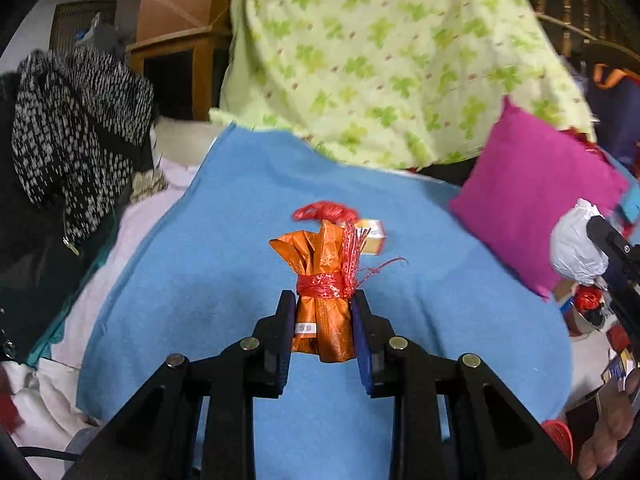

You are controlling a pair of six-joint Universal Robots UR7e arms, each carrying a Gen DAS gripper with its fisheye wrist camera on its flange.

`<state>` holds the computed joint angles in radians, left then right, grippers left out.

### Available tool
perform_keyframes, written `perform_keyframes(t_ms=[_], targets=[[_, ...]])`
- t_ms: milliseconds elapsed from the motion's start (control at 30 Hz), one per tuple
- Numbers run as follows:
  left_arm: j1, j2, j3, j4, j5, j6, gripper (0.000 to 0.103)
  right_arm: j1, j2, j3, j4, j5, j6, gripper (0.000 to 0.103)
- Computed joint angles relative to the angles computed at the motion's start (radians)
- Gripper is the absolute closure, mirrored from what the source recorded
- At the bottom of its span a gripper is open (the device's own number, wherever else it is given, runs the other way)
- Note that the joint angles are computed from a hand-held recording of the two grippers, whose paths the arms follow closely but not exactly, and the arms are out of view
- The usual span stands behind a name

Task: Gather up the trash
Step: 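Carry both items to the red basket and release them inside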

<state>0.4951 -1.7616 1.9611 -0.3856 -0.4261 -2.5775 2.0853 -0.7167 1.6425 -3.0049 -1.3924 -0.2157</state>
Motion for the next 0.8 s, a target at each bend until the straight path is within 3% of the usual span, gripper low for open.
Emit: perform_keyframes(t_ms=[233,500,700,800], targets=[[-0.133,0.115,-0.052,0.063,-0.048,-0.039,0.074,-0.016,-0.226,0.196,-0.095,-0.07,-0.023,0.074],[-0.192,0.297,-0.131,0.137,-0.066,-0.056,0.074,-0.055,-0.399,0.314,-0.107,-0.138,-0.032,0.074],[-0.194,0.353,-0.152,0.077,-0.021,0.021,0.074,-0.082,-0.484,0.355,-0.122,-0.202,-0.042,0.074],[-0.188,0.338,-0.129,-0.053,0.021,0.141,0.074,-0.1,-0.518,0.371,-0.122,-0.224,-0.033,0.074]])
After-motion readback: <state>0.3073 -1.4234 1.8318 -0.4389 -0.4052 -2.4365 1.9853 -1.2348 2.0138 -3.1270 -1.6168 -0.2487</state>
